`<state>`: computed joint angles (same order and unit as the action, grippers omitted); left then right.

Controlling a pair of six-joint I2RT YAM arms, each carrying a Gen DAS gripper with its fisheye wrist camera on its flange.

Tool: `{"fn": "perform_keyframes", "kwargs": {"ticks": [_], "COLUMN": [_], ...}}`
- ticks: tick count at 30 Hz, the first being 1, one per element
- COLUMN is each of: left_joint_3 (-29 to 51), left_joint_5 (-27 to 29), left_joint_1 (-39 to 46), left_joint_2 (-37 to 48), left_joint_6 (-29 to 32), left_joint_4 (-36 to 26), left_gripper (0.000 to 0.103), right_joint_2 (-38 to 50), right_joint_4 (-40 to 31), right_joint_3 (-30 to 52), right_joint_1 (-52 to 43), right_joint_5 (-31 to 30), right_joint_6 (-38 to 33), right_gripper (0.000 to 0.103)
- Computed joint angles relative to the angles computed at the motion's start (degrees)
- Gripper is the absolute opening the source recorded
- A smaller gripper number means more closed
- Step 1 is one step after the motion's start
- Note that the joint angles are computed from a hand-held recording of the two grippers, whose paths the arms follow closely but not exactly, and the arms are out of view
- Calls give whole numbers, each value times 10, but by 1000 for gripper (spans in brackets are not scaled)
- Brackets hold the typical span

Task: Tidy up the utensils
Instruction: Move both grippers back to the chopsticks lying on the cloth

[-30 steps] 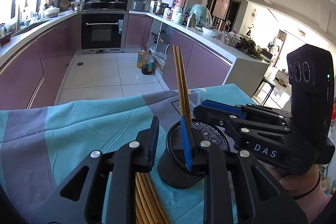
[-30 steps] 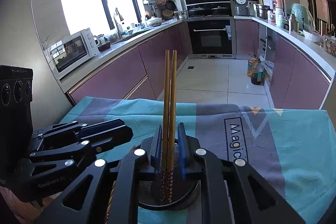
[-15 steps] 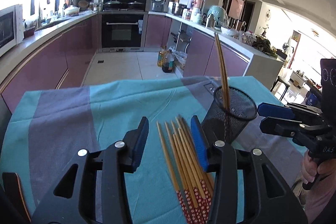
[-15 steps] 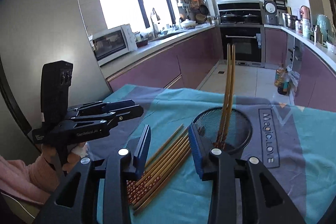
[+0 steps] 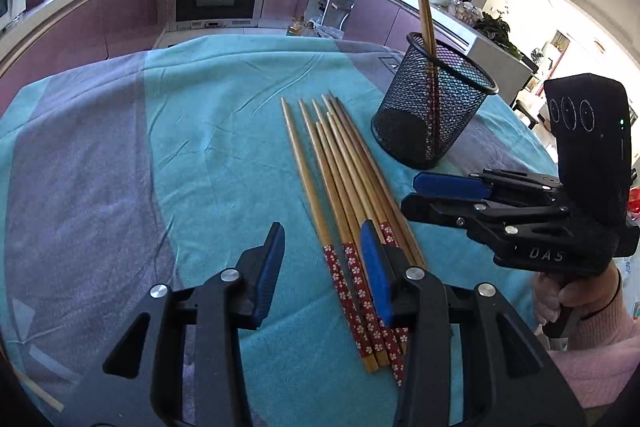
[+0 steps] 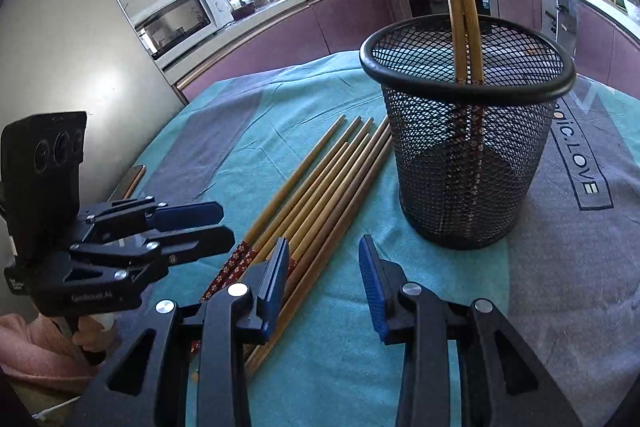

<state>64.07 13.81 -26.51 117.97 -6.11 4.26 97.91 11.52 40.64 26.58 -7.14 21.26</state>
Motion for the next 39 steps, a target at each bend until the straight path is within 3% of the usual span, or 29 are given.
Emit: {"fn": "perform_keyframes", "kwargs": {"ticks": [12, 20, 35, 38, 39], "left_joint_3": [74, 91, 193, 205, 207], "left_joint_5": [-27, -37, -67, -74, -74], "left_joint_1": [-7, -9, -16, -18, -19], "left_joint_2": [48, 62, 125, 134, 136], "left_joint_6": [4, 13, 17, 5, -1], "left_joint_4": [-49, -63, -108, -110, -109], "left_gripper": [29, 23, 23, 16, 10], "right_joint_2": [40, 19, 62, 60, 58], "right_joint_4": [-29, -54, -62, -47, -40], "right_joint_3": [43, 29, 74, 65, 59], "right_joint_1": [39, 37, 40, 32, 29], "right_joint_5": [57, 81, 137, 124, 118], "right_joint_6": [6, -14, 3, 19, 26], "right_gripper": [29, 26, 21, 12, 11]}}
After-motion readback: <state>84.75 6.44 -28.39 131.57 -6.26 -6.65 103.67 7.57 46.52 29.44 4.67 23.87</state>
